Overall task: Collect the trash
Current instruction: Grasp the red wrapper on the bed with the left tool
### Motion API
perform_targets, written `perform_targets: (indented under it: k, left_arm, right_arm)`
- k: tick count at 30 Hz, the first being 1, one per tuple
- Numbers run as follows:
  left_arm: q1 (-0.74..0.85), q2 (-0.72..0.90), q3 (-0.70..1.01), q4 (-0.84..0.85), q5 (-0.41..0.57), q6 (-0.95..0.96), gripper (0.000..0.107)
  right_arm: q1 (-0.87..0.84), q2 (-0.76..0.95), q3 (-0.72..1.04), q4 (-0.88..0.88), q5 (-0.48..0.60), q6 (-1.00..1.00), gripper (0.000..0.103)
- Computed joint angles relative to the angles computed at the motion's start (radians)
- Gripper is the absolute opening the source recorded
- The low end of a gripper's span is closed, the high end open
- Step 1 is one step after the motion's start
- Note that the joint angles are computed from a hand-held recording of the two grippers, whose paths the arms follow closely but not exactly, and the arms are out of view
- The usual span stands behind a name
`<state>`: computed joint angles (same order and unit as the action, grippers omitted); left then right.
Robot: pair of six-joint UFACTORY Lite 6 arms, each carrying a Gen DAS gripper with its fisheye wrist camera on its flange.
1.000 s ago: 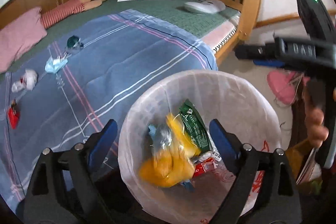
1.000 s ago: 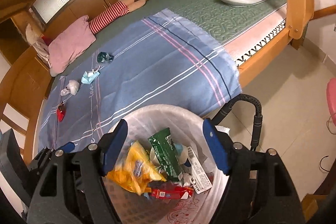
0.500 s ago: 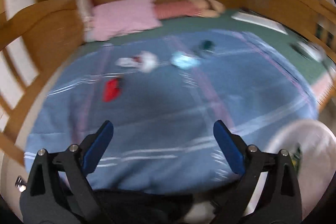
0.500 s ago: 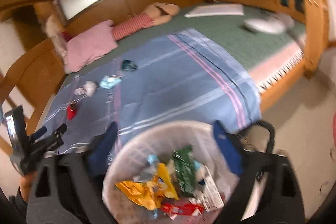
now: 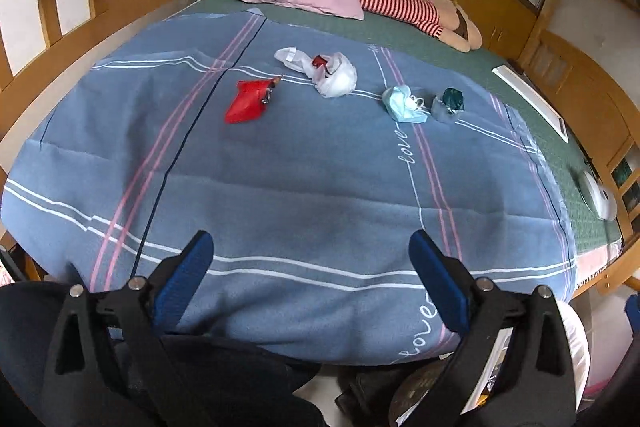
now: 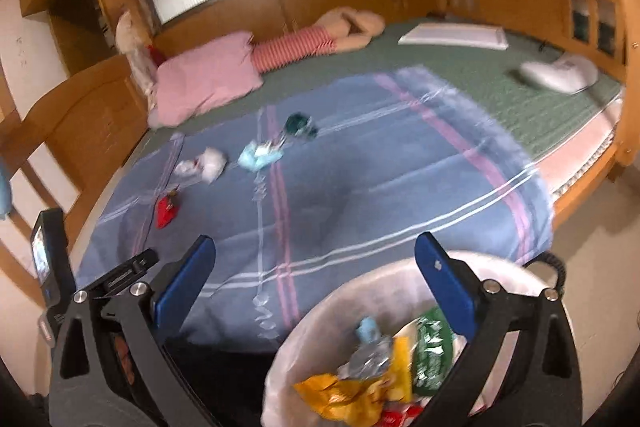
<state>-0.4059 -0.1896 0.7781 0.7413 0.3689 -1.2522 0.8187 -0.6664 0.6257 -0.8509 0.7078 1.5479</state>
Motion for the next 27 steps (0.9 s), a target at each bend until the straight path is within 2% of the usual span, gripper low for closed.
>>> perform_targets:
  k: [3, 5, 7, 9, 12, 15, 17, 19, 21, 23, 25, 26, 27]
  left_arm:
    - [0.014, -0.009, 0.009, -0.063, 0.015, 0.06, 0.097]
    - [0.103, -0.099, -0.031, -0.208, -0.07, 0.257, 0.096]
    - [0.235, -0.147, -0.034, -0.374, -0.168, 0.466, 0.096]
    - [0.41, -0.102, 0.072, -0.523, -0.165, 0.676, 0.096]
    - [0.592, 0.159, 0.364, -0.836, -0.023, 0.99, 0.096]
    - [0.658, 0.446, 0.666, -1.109, 0.14, 1.276, 0.096]
    - [0.644, 0.637, 0.826, -1.111, 0.166, 1.324, 0.096]
    - [0.611, 0.77, 0.938, -0.978, 0.174, 1.227, 0.092]
    - [0.573, 0.962, 1.147, -0.959, 0.286, 1.236, 0.071]
    - [0.557, 1.135, 1.357, -1.029, 0.382, 1.304, 0.07]
    - [0.542, 1.276, 1.552, -1.018, 0.429, 1.265, 0.076]
    - [0.536, 1.346, 1.656, -1.004, 0.457, 1.235, 0.083]
    - [0.533, 1.414, 1.76, -0.993, 0.485, 1.213, 0.083]
  right_arm:
    - [0.024, 0.051, 0.032, -0.005, 0.027, -0.005, 0.086]
    - [0.025, 0.079, 0.052, 0.014, 0.032, -0.043, 0.073]
    - [0.013, 0.086, 0.057, 0.036, 0.025, -0.078, 0.072]
    - [-0.002, 0.075, 0.043, 0.043, 0.01, -0.083, 0.072]
    - [-0.062, 0.092, 0.028, 0.081, -0.045, -0.115, 0.072]
    - [-0.15, 0.146, 0.026, 0.171, -0.132, -0.191, 0.072]
    - [-0.209, 0.182, 0.032, 0.272, -0.19, -0.283, 0.072]
    - [-0.251, 0.209, 0.039, 0.356, -0.224, -0.373, 0.072]
    - [-0.265, 0.235, 0.058, 0.371, -0.218, -0.406, 0.072]
    - [-0.272, 0.259, 0.082, 0.366, -0.201, -0.431, 0.072]
    - [-0.274, 0.283, 0.104, 0.348, -0.184, -0.436, 0.072]
    - [-0.278, 0.298, 0.116, 0.345, -0.181, -0.445, 0.072]
    - [-0.285, 0.312, 0.125, 0.347, -0.184, -0.453, 0.072]
